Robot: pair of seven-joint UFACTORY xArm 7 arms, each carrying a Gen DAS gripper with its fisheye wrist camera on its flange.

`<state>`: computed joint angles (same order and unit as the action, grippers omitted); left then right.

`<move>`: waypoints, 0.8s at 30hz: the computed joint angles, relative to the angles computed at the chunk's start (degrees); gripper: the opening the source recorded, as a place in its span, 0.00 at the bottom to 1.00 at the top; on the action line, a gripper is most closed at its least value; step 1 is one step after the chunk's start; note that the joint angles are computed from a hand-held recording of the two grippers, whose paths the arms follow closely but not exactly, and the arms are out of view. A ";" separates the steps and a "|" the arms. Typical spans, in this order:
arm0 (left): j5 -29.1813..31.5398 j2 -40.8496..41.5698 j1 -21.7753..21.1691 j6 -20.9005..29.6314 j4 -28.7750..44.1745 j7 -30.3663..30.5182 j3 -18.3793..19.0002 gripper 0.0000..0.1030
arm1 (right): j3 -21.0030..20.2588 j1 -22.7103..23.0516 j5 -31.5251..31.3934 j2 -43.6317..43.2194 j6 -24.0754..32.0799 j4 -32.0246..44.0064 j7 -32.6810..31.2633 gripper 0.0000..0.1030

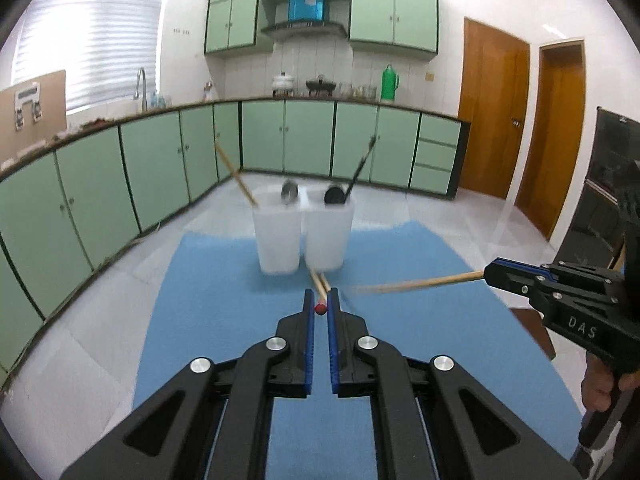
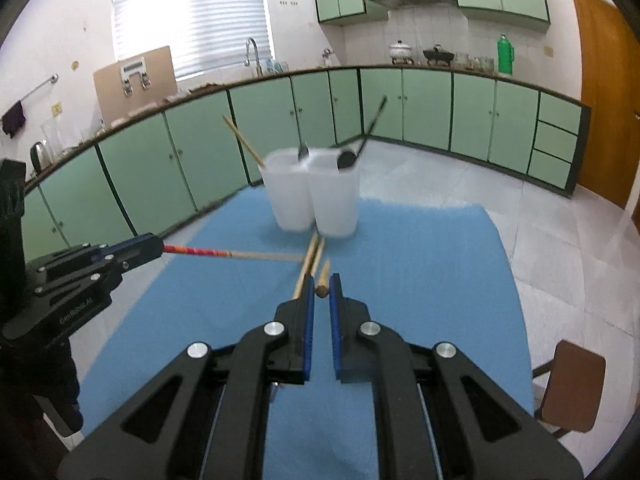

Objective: Organize utensils
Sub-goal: 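Lift both chopsticks and lower them into the white holder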

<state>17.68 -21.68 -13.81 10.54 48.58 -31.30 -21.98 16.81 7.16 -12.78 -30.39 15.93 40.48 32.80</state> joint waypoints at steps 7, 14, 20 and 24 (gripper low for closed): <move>-1.57 3.94 -2.58 -0.23 6.28 6.07 3.11 0.06 | -3.58 2.37 1.41 4.61 4.22 10.41 -6.74 0.06; -7.38 8.05 -6.96 0.24 11.54 13.54 7.15 0.06 | -5.83 4.15 3.49 11.00 8.96 21.19 -13.94 0.06; -9.44 9.51 -7.46 0.45 14.50 16.79 8.00 0.06 | -7.56 5.07 5.72 14.62 11.08 27.27 -18.78 0.06; -10.49 10.03 -7.17 0.19 16.82 18.33 8.45 0.06 | -8.30 5.12 7.02 17.06 11.55 31.83 -21.12 0.06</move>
